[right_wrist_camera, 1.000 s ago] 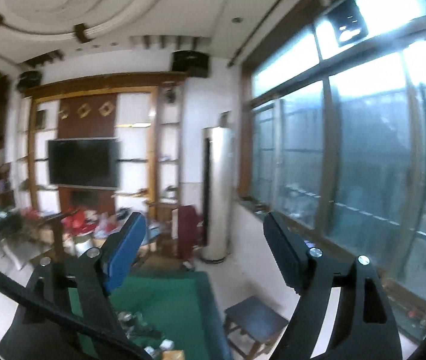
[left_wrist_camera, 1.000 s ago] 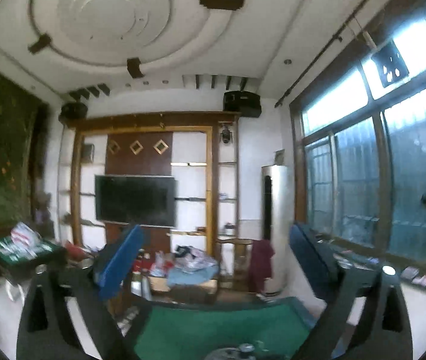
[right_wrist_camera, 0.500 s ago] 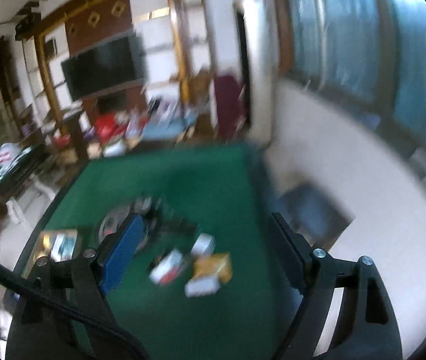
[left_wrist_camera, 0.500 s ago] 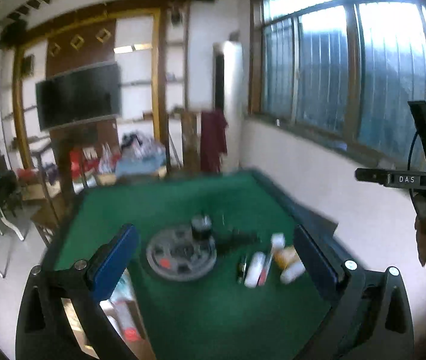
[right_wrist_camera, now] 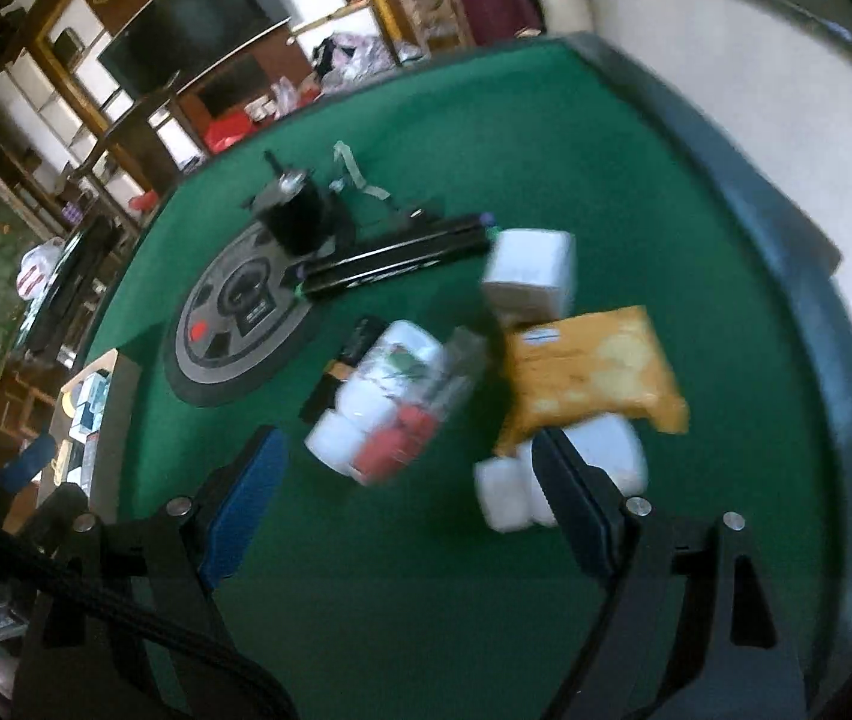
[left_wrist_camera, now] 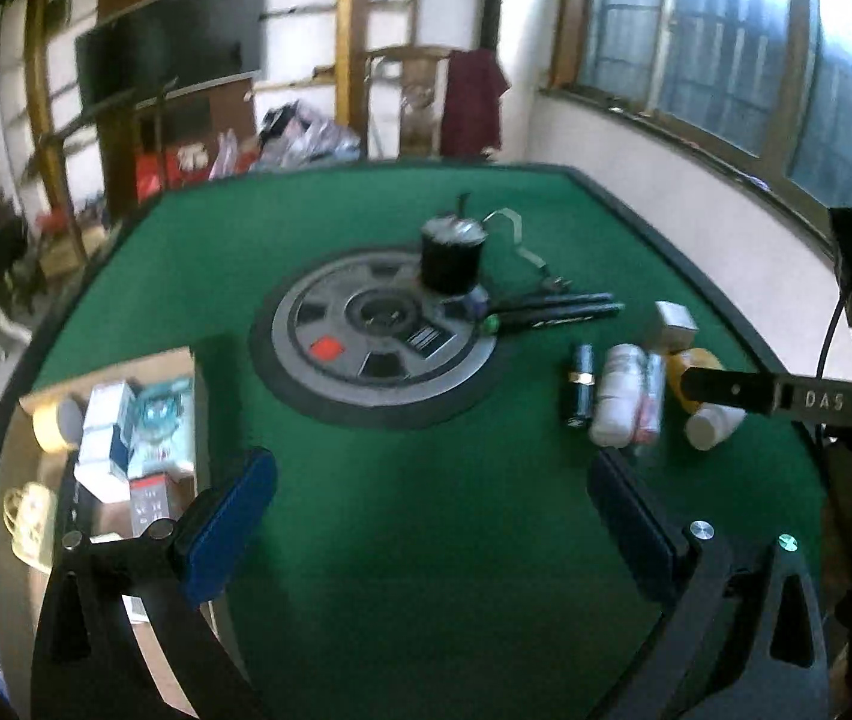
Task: Organize objects
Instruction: 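Grasp the small black gold-banded tube with the left gripper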
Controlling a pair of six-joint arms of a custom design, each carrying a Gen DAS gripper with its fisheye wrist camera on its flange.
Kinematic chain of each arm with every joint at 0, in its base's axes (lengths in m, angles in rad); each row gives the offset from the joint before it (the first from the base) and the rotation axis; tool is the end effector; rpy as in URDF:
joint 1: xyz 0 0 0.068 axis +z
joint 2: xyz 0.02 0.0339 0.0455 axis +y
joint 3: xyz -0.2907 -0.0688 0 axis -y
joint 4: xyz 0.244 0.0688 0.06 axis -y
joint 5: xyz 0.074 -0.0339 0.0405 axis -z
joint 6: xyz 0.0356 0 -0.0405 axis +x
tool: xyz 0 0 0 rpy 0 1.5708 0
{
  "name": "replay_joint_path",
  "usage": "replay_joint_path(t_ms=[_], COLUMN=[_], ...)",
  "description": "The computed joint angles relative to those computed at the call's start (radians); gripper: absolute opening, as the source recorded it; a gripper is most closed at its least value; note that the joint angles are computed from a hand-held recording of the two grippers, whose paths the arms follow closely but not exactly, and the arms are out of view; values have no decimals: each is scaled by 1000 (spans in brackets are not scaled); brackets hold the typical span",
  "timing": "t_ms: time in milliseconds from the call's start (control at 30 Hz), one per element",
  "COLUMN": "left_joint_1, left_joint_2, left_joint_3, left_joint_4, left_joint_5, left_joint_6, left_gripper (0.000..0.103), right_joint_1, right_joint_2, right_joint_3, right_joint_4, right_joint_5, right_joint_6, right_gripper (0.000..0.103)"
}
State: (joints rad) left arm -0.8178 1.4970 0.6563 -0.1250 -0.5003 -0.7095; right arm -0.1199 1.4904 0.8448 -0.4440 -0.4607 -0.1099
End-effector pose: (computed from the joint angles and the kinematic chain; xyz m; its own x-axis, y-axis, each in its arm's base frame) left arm 0.1943 -0.1823 0.1751 -0.7222 -0.0653 -0.6886 -0.0222 0.9972 -0.0713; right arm 0.2766 -0.0174 0.2105 -0.8641 0.0052 -0.5033 -0.1931 0.9200 0.3409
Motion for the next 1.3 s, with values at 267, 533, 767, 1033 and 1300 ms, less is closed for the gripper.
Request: replay_joint_path(t_ms=[267,533,767,1033,1300], left_joint_1=[77,122,127,100,77], left_joint_2=[96,374,563,572,509], left_joint_3=[6,286,478,479,373], left_joint_4=[96,85,41,59,154], left_joint_5=[92,186,195,189,225], left_joint_6=[42,178,216,214,208], left_gripper=[101,67,52,51,51], right_joint_1=[-55,-278,-363,-305,-293], right_joint_2=[59,58,145,125,123], right_joint_3=[-24,-73,-8,-12,-15], right_joint_4=[174,364,254,233,246], right_joint_5=[-172,-266,-369,-383,-391], right_joint_6=[84,187,160,132,150], right_gripper=[84,84,84,84,84])
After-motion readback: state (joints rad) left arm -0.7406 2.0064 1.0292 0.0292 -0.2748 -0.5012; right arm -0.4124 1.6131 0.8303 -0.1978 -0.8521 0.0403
